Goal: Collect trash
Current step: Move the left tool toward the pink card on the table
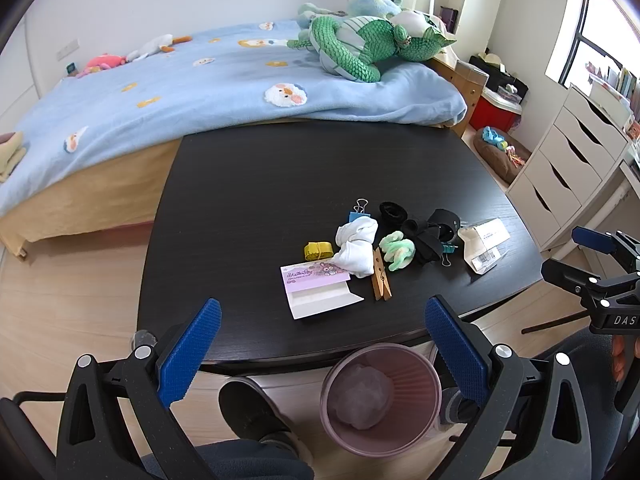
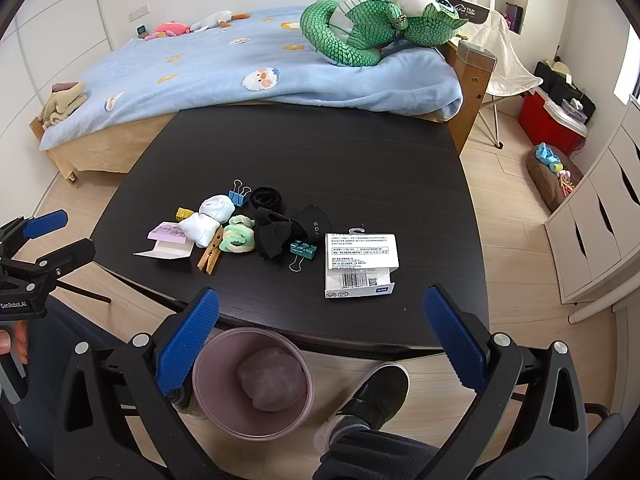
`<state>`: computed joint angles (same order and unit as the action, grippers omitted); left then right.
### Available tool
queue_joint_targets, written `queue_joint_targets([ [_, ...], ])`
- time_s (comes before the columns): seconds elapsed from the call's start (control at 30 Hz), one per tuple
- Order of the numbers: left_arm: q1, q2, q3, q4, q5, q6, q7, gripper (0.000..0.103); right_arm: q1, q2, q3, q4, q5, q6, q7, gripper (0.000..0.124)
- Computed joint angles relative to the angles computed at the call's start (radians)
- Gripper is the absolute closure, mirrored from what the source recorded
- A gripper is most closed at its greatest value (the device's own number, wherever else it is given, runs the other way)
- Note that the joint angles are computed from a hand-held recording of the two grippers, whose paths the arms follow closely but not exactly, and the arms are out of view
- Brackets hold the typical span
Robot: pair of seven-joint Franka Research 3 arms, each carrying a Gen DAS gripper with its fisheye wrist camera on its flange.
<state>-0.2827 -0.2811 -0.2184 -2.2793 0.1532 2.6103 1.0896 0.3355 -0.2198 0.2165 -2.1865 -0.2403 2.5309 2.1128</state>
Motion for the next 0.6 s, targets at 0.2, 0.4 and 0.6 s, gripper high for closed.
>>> queue_joint_targets([
  [0.2, 0.001, 0.002, 0.001, -0.001, -0.002, -0.001, -0.006, 0.005, 0.002, 0.003, 0.000, 0.002, 0.003, -0.003, 0.001, 0.024],
  [0.4, 0.003, 0.009, -0.002, 0.003, 0.001, -0.005, -0.015, 0.005, 0.003, 0.003, -0.001, 0.002, 0.004, -0.004, 0.000, 0.024],
  [0.6, 0.003, 0.024, -0.002, 0.009, -0.004, -0.012, -0.024, 0.005, 0.007, 0.022, -0.004, 0.006, 0.003, 0.006, 0.001, 0.024],
])
